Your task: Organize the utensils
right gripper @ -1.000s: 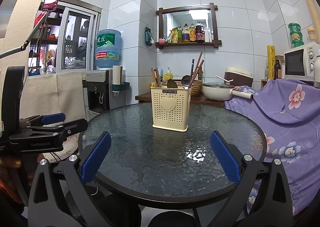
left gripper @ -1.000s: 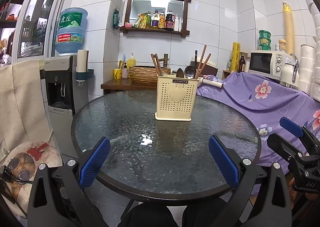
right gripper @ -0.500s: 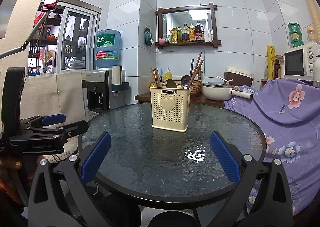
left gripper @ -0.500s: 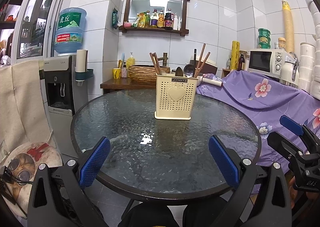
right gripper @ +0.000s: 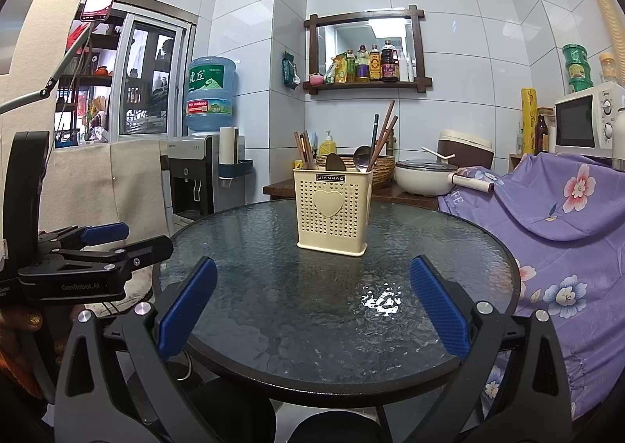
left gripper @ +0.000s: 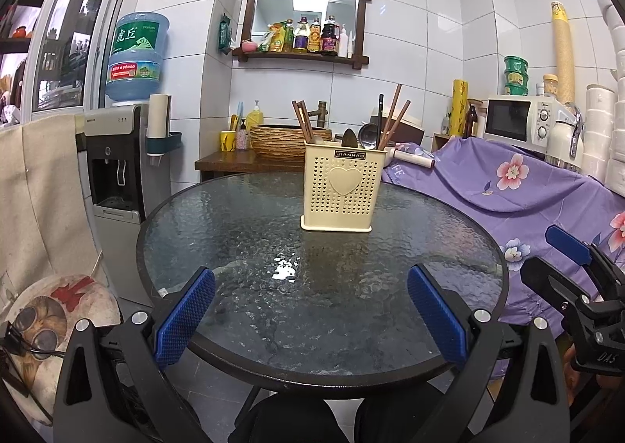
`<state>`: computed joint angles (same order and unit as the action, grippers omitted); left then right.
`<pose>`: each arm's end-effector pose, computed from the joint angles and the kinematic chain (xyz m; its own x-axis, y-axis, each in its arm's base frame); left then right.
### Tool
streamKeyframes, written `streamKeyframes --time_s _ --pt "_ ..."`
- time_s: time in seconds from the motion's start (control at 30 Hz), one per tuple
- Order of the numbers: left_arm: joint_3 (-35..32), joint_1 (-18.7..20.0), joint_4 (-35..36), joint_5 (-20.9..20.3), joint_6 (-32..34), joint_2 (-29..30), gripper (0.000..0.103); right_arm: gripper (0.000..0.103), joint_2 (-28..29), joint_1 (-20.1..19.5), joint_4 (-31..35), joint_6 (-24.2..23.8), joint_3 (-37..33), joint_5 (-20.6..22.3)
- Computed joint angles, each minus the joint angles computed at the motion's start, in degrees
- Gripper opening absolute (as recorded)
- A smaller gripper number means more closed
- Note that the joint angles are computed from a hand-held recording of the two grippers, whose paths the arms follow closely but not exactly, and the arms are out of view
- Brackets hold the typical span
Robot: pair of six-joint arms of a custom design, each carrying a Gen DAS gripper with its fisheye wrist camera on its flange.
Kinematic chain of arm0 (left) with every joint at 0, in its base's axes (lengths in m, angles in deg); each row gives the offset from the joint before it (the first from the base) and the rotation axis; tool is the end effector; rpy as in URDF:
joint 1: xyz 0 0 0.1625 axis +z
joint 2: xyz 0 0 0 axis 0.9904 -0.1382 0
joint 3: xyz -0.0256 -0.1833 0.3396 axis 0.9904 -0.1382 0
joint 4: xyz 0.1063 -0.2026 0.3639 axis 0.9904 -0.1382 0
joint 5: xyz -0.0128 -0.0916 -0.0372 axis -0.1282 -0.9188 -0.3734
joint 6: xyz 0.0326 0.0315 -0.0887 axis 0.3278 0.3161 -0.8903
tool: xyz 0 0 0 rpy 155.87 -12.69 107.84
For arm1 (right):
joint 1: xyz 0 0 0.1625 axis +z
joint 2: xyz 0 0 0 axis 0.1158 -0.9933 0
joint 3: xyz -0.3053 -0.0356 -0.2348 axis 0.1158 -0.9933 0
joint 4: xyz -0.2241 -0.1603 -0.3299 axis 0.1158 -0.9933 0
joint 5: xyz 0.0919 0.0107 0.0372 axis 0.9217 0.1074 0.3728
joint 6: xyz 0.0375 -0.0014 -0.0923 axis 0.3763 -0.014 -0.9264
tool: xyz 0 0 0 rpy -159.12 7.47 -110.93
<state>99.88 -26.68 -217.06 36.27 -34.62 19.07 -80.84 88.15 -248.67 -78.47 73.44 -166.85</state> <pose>-0.1644 -0.6118 0.1665 -0.7534 -0.1572 -0.6385 0.5753 0.3126 -0.7558 0.2084 -0.6853 0.1559 -0.5840 -0.5893 0.5583 -0.7763 0.2042 -0.5964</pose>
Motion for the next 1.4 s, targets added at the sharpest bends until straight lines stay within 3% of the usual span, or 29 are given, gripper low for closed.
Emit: streamKeyframes --time_s 1.4 --pt "-0.3 -0.2 0.2 0.4 0.2 0.6 0.097 0.097 0.1 0.1 -0.1 0.4 0.0 -0.4"
